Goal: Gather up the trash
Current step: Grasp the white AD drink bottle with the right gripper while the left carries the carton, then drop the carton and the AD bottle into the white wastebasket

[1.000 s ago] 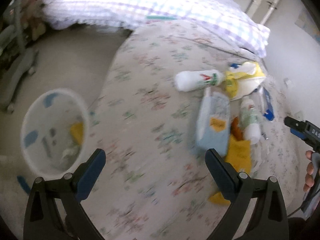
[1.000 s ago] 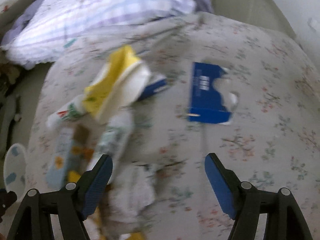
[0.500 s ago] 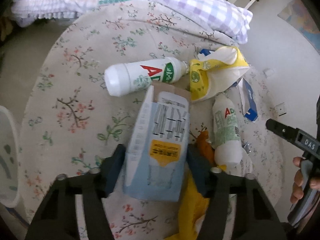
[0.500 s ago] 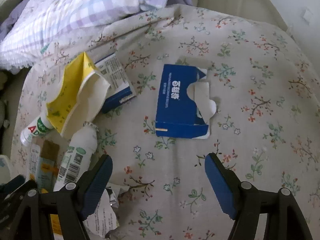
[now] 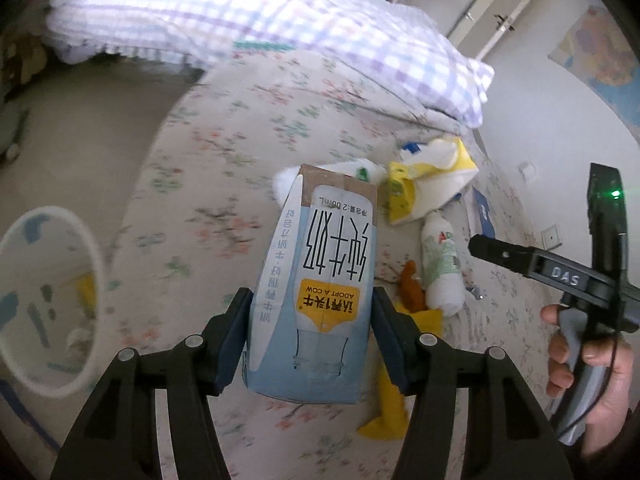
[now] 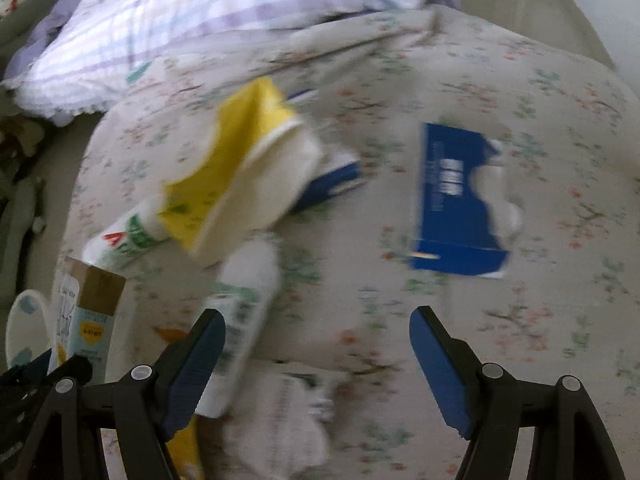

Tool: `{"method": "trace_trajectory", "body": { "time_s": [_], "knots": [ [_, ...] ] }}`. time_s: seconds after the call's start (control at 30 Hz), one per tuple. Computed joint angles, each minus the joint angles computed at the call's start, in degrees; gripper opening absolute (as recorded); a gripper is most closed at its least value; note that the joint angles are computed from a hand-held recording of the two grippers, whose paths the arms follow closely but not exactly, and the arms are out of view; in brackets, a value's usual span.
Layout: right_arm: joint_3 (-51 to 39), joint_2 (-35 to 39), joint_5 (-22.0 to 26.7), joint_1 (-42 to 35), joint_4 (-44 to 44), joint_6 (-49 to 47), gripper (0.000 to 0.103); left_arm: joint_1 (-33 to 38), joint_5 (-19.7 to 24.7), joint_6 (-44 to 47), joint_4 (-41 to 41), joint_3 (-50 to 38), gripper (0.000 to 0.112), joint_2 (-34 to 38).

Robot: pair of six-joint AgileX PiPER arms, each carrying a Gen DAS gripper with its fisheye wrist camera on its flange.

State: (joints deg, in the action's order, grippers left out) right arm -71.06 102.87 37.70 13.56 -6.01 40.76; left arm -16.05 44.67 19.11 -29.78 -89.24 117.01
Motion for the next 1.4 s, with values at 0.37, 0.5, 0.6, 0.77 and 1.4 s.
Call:
{"method": "trace_trajectory", "body": {
  "time_s": [0.37,0.5,0.6,0.77,1.4],
  "knots": [
    [-8.92,8.61,0.54,4.35,3.99,-1.23,0.067,9.42,0.37,4.54,-1.26,7.06,0.062,-6.03],
    [-11.34,11.37,1.45,4.77,3.73,0.25,0.056,12.64,0.55,6.54,-2.19,8.78,0.062,-7.43],
    [-12.77,13.23,1.84,4.34,5.53,-0.56,0.047,14.80,0.71,7.61,-2.90,9.61,0.062,-8.15],
    [-13.80,14.72,3.08,4.29,5.47,0.87,0.037,19.56,1.21,9.86,-4.38,10.88,0.062,-9.23],
    [-29.60,16.34,5.37,17.07,-1.76,6.24,0.033,29.62,-0.08,6.21,-2.01,4.69,0.062,0.13]
  ]
}}
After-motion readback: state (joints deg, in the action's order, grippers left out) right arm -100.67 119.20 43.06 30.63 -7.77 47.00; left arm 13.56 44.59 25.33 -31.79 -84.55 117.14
